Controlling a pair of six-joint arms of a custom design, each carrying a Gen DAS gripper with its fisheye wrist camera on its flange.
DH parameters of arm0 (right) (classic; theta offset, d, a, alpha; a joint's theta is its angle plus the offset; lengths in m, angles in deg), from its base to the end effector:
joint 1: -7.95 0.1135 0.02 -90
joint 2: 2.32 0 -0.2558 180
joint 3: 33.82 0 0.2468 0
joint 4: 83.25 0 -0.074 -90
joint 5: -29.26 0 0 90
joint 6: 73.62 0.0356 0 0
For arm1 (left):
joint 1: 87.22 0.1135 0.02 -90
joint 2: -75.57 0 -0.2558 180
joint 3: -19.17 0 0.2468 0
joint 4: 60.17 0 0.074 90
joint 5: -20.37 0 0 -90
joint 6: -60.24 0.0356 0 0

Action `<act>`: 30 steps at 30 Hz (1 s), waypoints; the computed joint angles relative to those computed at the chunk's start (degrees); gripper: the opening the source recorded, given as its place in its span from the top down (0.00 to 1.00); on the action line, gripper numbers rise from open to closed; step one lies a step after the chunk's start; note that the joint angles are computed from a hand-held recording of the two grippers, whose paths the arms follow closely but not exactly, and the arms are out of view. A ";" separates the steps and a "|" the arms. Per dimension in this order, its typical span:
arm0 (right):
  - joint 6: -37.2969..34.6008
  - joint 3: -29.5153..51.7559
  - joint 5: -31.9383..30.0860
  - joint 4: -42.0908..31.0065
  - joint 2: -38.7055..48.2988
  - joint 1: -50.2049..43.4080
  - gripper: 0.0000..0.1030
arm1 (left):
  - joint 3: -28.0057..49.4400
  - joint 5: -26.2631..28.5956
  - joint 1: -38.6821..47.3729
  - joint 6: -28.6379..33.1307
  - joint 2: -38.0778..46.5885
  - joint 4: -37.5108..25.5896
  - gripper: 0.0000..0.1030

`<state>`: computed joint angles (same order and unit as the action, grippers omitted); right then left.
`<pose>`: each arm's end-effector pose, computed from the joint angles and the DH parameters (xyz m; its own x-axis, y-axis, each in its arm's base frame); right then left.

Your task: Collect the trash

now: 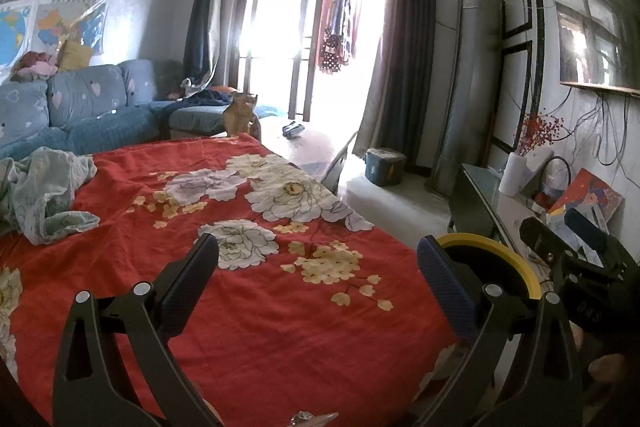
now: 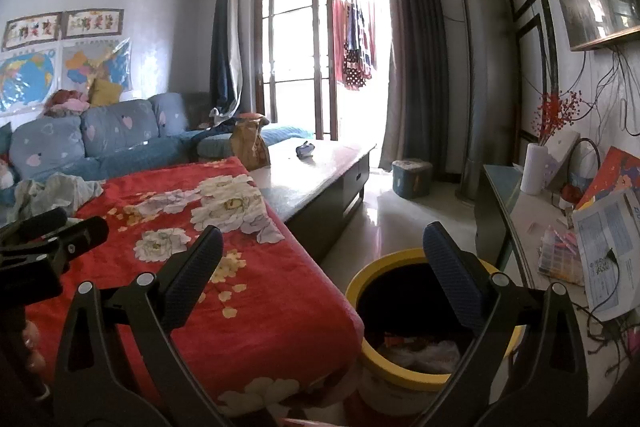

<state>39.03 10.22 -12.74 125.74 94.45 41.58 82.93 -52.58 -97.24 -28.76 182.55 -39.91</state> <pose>0.2554 0.1381 0.1317 -0.2339 0.1539 -0.9600 0.3098 0.9477 0.0764 0.3665 -0.0754 0.1470 -0.3765 0.0835 -0.9226 0.4388 0.8932 -0.0983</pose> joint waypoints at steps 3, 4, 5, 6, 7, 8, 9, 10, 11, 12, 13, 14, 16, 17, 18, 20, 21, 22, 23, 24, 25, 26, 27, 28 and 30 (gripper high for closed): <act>0.51 0.03 0.20 -0.17 0.00 -0.02 0.11 | -0.07 0.01 0.05 -0.02 -0.19 0.00 0.06; 0.58 0.02 0.27 -0.25 -0.10 -0.01 0.11 | -0.10 0.04 0.02 0.02 -0.20 -0.02 0.06; 0.63 0.07 0.35 -0.28 -0.10 -0.01 0.11 | -0.06 0.01 0.03 -0.02 -0.17 -0.02 0.06; 0.57 0.02 0.27 -0.15 -0.17 -0.10 0.11 | -0.11 0.01 0.02 -0.03 -0.20 -0.02 0.06; 0.48 0.04 0.24 -0.14 -0.16 -0.12 0.11 | -0.12 0.04 0.04 -0.04 -0.17 0.05 0.06; 0.46 0.02 0.28 -0.16 -0.17 -0.13 0.11 | -0.09 0.09 0.04 -0.05 -0.17 -0.04 0.06; 0.34 0.12 0.26 -0.11 -0.09 -0.13 0.11 | 0.01 0.09 0.04 0.00 -0.13 -0.16 0.06; 0.46 0.06 0.15 -0.26 -0.17 -0.18 0.11 | 0.03 0.06 0.05 0.06 -0.13 -0.19 0.06; 0.56 0.02 0.28 -0.28 -0.21 -0.12 0.11 | -0.12 0.11 0.05 -0.04 -0.18 0.00 0.06; 0.56 -0.03 0.33 -0.07 -0.17 -0.10 0.11 | -0.14 0.12 0.02 -0.07 -0.19 -0.01 0.06; 0.56 -0.01 0.35 0.01 -0.11 -0.11 0.11 | -0.04 0.15 0.06 -0.06 -0.13 -0.02 0.06; 0.57 0.05 0.37 -0.07 -0.20 -0.12 0.11 | -0.11 0.05 0.05 -0.05 -0.14 0.09 0.06; 0.56 0.03 0.34 -0.11 -0.25 -0.14 0.11 | -0.21 0.07 0.00 -0.10 -0.18 0.11 0.06; 0.59 0.09 0.25 -0.13 -0.23 -0.17 0.11 | -0.20 0.09 0.01 -0.07 -0.14 0.18 0.06; 0.63 0.15 0.14 -0.21 -0.22 -0.20 0.11 | -0.18 0.02 -0.01 0.01 -0.14 0.09 0.06; 0.49 -0.01 0.39 0.00 -0.23 -0.11 0.11 | -0.16 -0.03 -0.01 -0.05 -0.14 -0.02 0.06; 0.49 -0.01 0.39 0.00 -0.23 -0.11 0.11 | -0.31 -0.16 -0.07 -0.13 -0.28 0.00 0.06; 0.49 -0.04 0.27 0.05 -0.23 -0.16 0.11 | -0.34 -0.24 -0.20 -0.22 -0.42 -0.04 0.06; 0.53 0.00 0.28 0.05 -0.20 -0.17 0.11 | -0.29 -0.26 -0.22 -0.17 -0.41 -0.10 0.06; 0.54 -0.02 0.37 -0.01 -0.21 -0.14 0.11 | -0.32 -0.37 -0.22 -0.12 -0.41 -0.08 0.06; 0.49 0.10 0.41 -0.06 -0.19 -0.13 0.11 | -0.33 -0.22 -0.17 -0.14 -0.37 0.01 0.06; 0.47 -0.01 0.33 0.11 -0.21 -0.14 0.11 | -0.31 -0.16 -0.16 -0.15 -0.35 0.00 0.06; 0.50 -0.09 0.28 0.14 -0.21 -0.16 0.11 | -0.31 -0.24 -0.18 -0.14 -0.35 -0.01 0.06; 0.46 -0.06 0.37 0.16 -0.18 -0.14 0.11 | -0.31 -0.24 -0.18 -0.14 -0.35 -0.01 0.06; 0.38 -0.08 0.69 0.19 -0.35 -0.05 0.11 | -0.46 -0.25 -0.33 -0.32 -0.66 -0.15 0.06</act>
<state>39.41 10.14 -12.06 125.93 94.10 41.53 82.47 -52.83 -97.57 -29.09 181.89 -40.06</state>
